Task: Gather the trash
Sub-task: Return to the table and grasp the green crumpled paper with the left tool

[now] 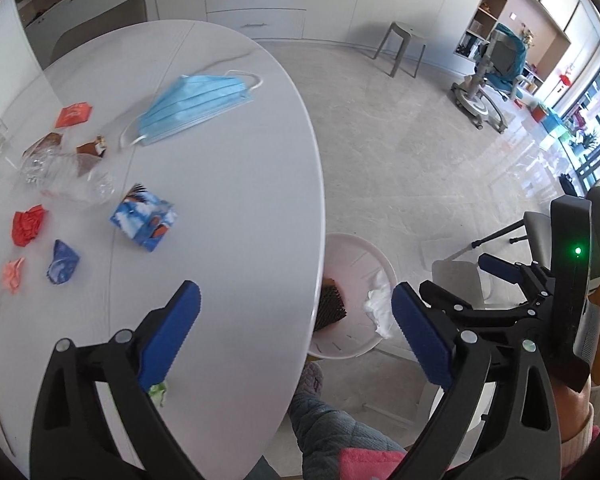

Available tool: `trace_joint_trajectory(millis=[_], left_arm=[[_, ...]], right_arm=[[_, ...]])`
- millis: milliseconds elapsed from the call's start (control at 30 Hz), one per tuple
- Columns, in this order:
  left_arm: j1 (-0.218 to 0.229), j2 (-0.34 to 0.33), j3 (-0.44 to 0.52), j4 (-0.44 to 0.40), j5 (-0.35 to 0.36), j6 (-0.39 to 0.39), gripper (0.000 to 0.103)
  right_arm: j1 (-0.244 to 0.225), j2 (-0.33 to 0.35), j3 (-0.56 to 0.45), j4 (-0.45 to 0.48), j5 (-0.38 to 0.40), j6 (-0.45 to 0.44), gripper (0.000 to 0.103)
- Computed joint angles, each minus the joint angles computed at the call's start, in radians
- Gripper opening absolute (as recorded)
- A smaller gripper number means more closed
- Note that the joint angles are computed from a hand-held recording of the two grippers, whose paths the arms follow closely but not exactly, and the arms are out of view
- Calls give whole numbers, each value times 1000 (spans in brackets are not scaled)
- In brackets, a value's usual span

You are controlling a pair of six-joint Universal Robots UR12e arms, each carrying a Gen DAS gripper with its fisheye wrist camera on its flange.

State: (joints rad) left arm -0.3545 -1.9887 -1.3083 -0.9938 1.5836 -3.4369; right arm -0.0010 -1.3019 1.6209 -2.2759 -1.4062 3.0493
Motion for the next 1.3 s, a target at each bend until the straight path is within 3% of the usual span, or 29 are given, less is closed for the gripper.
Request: trace_joint_trajectory(millis=[433, 667, 800, 1000, 1300], left_arm=[[42, 99, -110, 47, 29, 26, 95], [86, 157, -195, 66, -3, 27, 95], [117, 185, -246, 75, -61, 0, 95], [142, 198, -310, 135, -124, -28, 95], [129, 176, -333, 136, -78, -9, 94]], right_arm=[[48, -26, -15, -99, -11, 61, 101], [72, -24, -28, -114, 7, 96, 101], [89, -11, -43, -110, 11, 88, 101], [103, 8, -66, -94, 32, 57, 101], [111, 41, -98, -34, 58, 1, 101]])
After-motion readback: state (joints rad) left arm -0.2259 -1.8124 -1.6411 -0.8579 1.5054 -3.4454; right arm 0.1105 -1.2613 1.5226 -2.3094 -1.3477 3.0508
